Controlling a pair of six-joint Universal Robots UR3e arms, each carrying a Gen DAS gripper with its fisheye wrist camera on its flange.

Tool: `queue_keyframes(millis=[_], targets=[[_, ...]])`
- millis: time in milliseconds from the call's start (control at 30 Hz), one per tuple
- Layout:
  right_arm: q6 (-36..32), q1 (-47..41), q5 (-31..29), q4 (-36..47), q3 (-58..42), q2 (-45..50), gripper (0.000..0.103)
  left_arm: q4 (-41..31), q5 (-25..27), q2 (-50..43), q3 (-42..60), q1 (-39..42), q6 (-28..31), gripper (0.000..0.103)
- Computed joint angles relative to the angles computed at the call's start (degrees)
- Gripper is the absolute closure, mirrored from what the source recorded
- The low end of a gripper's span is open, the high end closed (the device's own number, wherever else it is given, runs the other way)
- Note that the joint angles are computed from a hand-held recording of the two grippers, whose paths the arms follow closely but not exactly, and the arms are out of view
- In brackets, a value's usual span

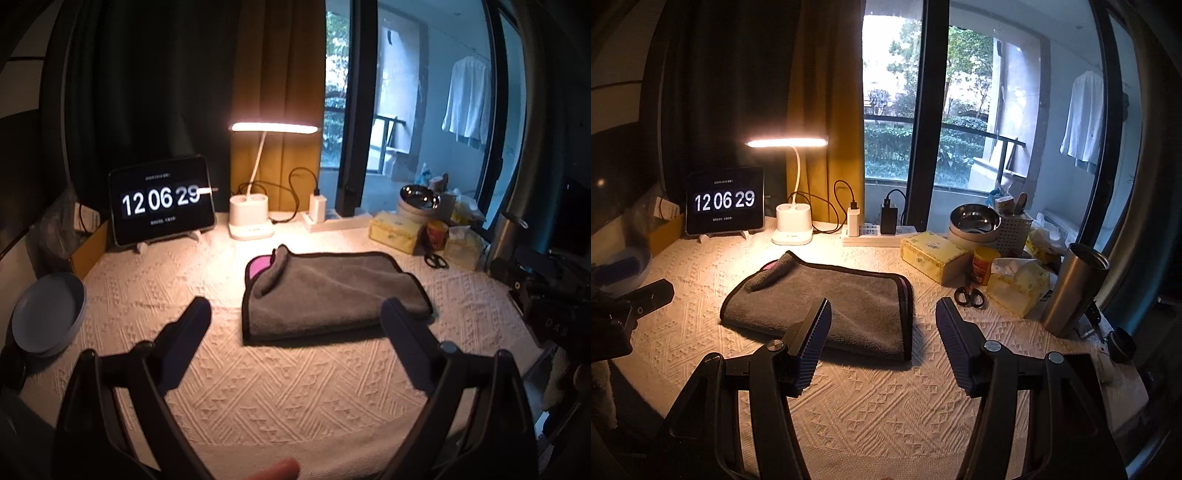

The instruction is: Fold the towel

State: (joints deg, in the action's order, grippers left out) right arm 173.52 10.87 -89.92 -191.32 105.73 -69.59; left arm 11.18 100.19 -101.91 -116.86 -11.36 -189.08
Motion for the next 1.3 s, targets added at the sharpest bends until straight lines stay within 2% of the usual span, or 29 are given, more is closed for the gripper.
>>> queue_keyframes(millis=[367, 733, 867, 1100, 1300], targets=[[2.45, -0.61, 0.64, -10.48, 10.76, -7.52, 0.041, 9.87, 3.60, 2.96, -4.55, -2.46, 2.49, 0.009], [2.86, -0.40, -0.39, -18.62, 17.41, -11.75, 0.041, 17.38, 6.40, 5.44, -8.40, -5.14, 3.51, 0.009], [2.42, 0.04, -0.77, -22.91, 19.91, -12.90, 0.041, 22.43, 9.00, 5.67, -10.12, -6.77, 4.16, 0.009], [1.96, 0.29, -0.58, -30.51, 22.82, -13.39, 0.041, 33.48, 16.56, 3.08, -10.23, -11.17, 7.68, 0.009], [1.52, 1.04, -1.02, -32.16, 22.73, -13.05, 0.041, 36.97, 19.66, 2.35, -10.52, -12.29, 8.57, 0.009]])
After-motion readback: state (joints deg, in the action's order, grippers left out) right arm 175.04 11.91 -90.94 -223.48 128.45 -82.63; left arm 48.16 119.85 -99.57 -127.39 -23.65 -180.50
